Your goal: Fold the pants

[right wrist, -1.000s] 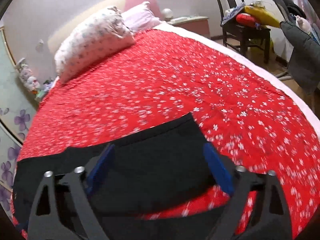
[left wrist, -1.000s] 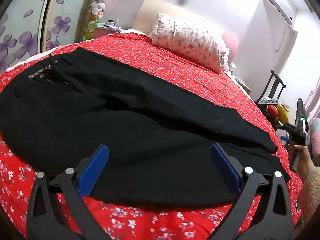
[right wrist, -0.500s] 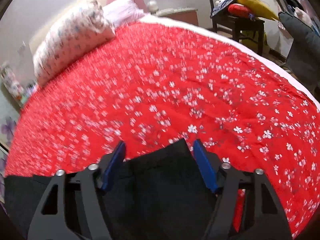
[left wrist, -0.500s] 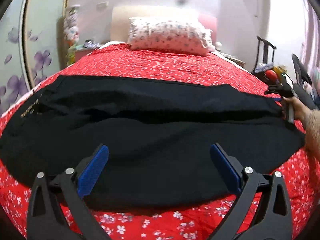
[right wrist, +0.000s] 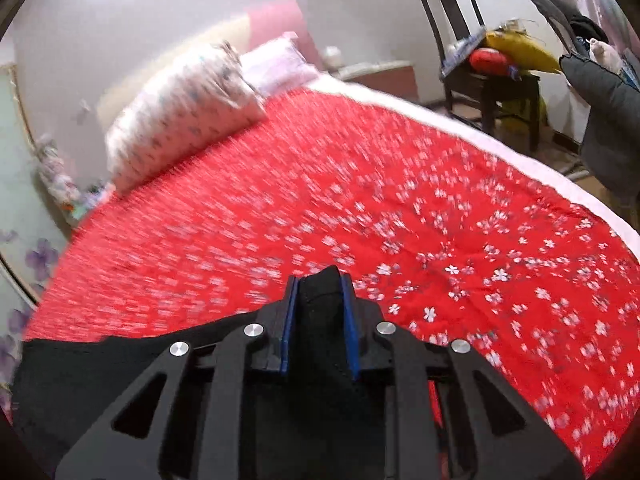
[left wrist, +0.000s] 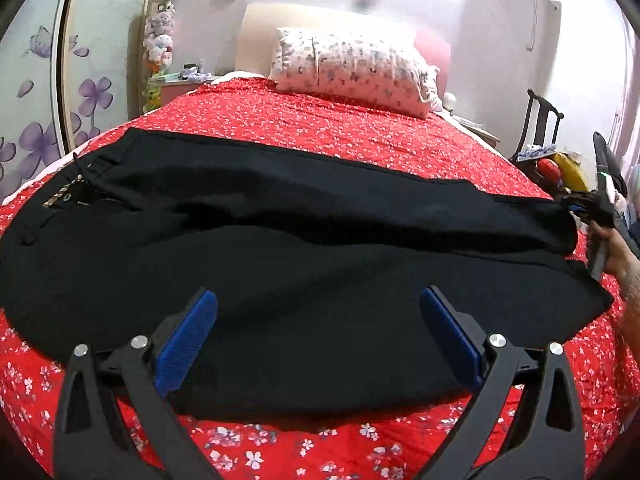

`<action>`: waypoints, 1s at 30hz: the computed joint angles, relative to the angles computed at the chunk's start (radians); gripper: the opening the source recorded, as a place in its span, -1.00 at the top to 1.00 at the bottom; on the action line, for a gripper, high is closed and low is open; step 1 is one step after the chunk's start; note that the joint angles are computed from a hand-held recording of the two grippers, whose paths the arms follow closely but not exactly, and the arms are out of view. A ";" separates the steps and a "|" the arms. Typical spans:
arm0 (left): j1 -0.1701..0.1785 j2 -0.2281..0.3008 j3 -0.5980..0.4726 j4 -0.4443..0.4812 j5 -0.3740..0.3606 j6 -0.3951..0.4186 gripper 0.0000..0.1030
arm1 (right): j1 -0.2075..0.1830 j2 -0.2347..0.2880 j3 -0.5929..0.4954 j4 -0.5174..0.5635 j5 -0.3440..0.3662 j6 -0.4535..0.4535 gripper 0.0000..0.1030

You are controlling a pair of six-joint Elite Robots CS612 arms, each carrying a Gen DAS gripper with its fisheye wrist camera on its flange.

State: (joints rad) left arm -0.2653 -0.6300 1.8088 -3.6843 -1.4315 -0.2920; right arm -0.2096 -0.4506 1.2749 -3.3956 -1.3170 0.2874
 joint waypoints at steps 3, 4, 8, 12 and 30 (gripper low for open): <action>0.001 -0.002 0.007 -0.021 0.006 -0.019 -0.96 | -0.018 -0.058 0.131 -0.132 0.090 0.024 0.64; 0.002 -0.003 0.011 -0.031 0.005 -0.026 -0.96 | -0.022 -0.076 0.173 -0.160 0.107 0.023 0.66; 0.007 -0.009 0.029 -0.085 -0.007 -0.061 -0.96 | -0.039 -0.148 0.352 -0.189 0.155 0.038 0.72; 0.002 -0.016 0.048 -0.132 0.011 -0.072 -0.96 | -0.011 -0.205 0.445 0.023 0.053 -0.049 0.78; 0.031 -0.029 0.065 -0.100 -0.038 -0.157 -0.96 | -0.005 -0.158 0.430 -0.073 0.333 0.708 0.35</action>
State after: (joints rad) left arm -0.2339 -0.6589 1.8737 -3.7844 -1.4695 -0.4495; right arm -0.2150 -0.6083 1.7048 -3.4685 -0.9843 0.9950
